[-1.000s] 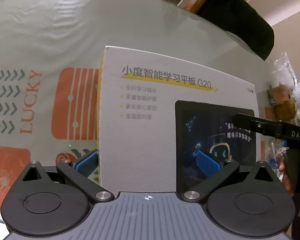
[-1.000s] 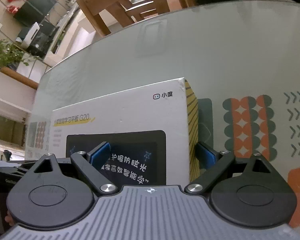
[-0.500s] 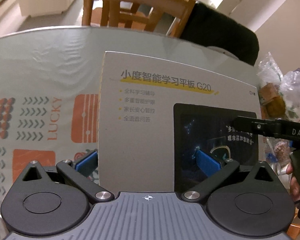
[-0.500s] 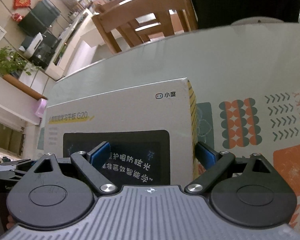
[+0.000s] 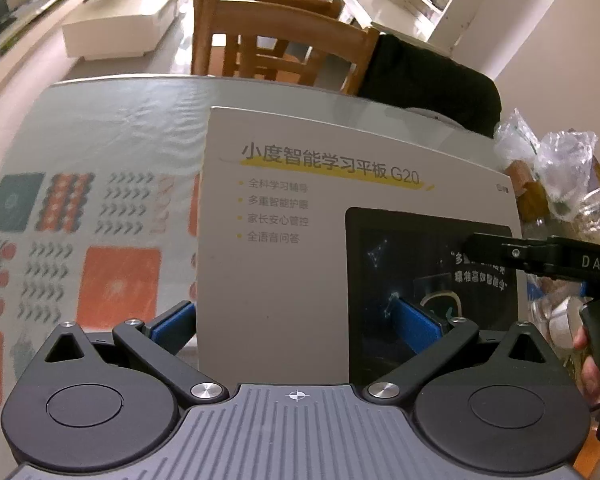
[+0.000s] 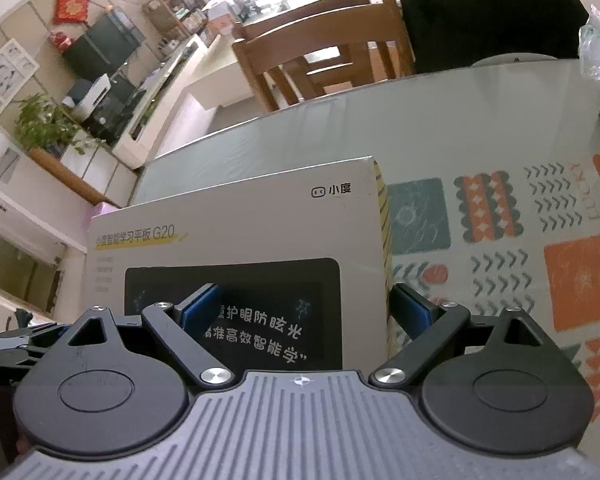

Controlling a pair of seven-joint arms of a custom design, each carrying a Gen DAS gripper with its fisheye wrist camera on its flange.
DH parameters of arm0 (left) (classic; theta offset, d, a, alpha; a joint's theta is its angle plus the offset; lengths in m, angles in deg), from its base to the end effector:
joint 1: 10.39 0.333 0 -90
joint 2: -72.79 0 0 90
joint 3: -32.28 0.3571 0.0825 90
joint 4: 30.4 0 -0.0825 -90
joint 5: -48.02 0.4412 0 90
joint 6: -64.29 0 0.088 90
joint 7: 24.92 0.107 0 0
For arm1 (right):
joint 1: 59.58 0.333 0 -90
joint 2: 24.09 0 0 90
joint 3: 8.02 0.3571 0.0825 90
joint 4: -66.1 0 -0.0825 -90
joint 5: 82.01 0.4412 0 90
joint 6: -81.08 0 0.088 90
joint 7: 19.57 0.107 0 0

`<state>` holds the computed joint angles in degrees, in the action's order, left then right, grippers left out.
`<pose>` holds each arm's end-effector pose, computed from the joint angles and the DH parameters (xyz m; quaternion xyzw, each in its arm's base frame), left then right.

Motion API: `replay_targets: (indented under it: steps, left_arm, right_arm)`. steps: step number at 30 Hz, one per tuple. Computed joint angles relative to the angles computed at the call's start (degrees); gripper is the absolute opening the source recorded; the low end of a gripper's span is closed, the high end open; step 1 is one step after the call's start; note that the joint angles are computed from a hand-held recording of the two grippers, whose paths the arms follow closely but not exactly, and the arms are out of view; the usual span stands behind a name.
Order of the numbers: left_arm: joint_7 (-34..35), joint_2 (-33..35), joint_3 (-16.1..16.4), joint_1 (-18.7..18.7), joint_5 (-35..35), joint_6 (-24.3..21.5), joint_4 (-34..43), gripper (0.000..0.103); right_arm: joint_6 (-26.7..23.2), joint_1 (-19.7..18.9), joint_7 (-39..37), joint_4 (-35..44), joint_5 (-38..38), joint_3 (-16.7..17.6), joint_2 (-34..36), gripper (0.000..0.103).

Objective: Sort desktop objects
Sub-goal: 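Carry the tablet box with both grippers over the open white box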

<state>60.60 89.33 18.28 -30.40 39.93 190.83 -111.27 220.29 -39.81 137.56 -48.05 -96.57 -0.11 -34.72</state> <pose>0.6391 -0.4032 0.6322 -0.5183 0.8107 -0.2713 0.0227 0.5269 0.2827 0.6397 -0.4649 0.8235 -0.1077 0.3069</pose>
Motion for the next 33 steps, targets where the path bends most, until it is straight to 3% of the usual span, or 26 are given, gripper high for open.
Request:
replay_targets:
  steps: [13, 23, 33]
  left_arm:
    - [0.7, -16.4, -0.3, 2.5, -3.4, 2.9, -19.9, 0.103]
    - [4.1, -23.7, 0.2, 3.9, -6.9, 2.3, -27.6, 0.103]
    - [8.1, -28.7, 1.9, 5.9, -10.0, -0.6, -32.6, 0.103]
  right_arm:
    - [-3.7, 4.8, 8.7, -1.6, -2.2, 4.9, -3.0, 0.103]
    - [-8.2, 8.2, 14.0, 0.6, -4.1, 7.4, -2.4, 0.103]
    - [-11.8, 12.6, 18.2, 5.9, -4.6, 8.8, 2.6, 0.103]
